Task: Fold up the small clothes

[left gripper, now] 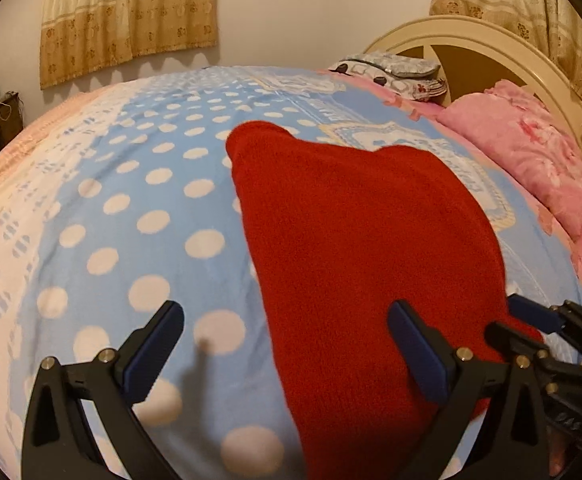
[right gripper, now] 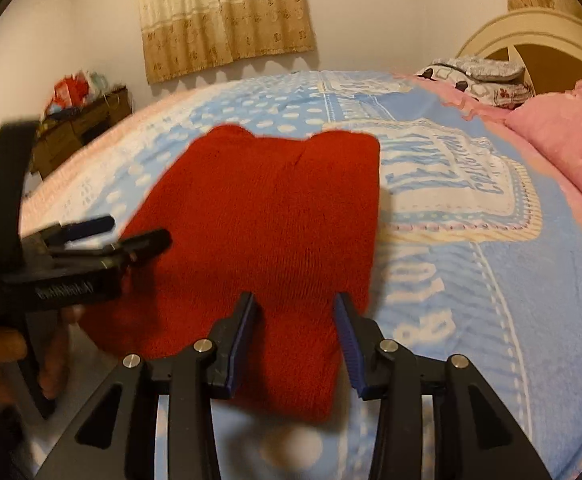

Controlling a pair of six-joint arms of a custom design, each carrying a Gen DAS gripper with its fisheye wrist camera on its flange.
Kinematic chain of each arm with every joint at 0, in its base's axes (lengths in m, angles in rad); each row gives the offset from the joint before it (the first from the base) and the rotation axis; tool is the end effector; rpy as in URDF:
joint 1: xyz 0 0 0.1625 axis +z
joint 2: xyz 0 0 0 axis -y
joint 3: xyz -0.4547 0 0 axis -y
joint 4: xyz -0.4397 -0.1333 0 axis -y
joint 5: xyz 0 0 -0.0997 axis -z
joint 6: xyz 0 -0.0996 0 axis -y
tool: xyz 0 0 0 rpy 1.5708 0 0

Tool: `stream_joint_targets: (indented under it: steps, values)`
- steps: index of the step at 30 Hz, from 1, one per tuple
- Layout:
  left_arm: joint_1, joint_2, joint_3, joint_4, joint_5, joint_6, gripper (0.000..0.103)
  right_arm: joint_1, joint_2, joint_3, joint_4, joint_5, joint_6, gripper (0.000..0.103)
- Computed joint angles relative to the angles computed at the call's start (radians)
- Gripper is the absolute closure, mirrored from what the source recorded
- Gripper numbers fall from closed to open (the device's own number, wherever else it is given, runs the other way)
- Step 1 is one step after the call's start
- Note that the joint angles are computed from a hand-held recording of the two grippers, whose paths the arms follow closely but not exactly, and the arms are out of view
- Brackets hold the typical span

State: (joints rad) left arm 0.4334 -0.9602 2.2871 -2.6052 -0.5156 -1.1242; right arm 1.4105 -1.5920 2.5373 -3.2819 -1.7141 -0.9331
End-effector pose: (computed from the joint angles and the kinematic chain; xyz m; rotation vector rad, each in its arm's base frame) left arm -0.3144 -0.3878 0.0326 0.2070 2.2387 -1.0404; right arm 0.0556 -0.4020 0.2587 0.8817 -2.3602 0.7726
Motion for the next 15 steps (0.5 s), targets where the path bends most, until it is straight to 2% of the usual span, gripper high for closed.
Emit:
stream_joint_targets:
  steps: [2, 4, 5, 9, 13, 15]
  values:
    - [-0.011, 0.003, -0.006, 0.039, 0.006, -0.022, 0.000, -0.030, -0.012, -0.003, 0.043, 0.016, 0.018, 0.055]
    - [-0.014, 0.010, -0.012, 0.055, 0.005, -0.016, 0.000, -0.085, -0.056, -0.032, 0.181, 0.096, 0.094, 0.054]
    - [-0.014, 0.012, -0.013, 0.058, 0.003, -0.013, 0.000, -0.093, -0.064, -0.042, 0.216, 0.109, 0.111, 0.054]
    - [-0.009, 0.017, -0.012, 0.029, -0.018, 0.022, 0.000, -0.073, -0.047, -0.023, 0.152, 0.074, 0.077, 0.052]
    - [0.003, 0.016, -0.001, -0.039, -0.048, 0.062, 0.000, -0.087, -0.062, -0.032, 0.196, 0.099, 0.097, 0.051]
    - [0.010, 0.014, 0.008, -0.082, -0.066, 0.077, 0.000, -0.096, -0.083, -0.046, 0.258, 0.112, 0.098, 0.047]
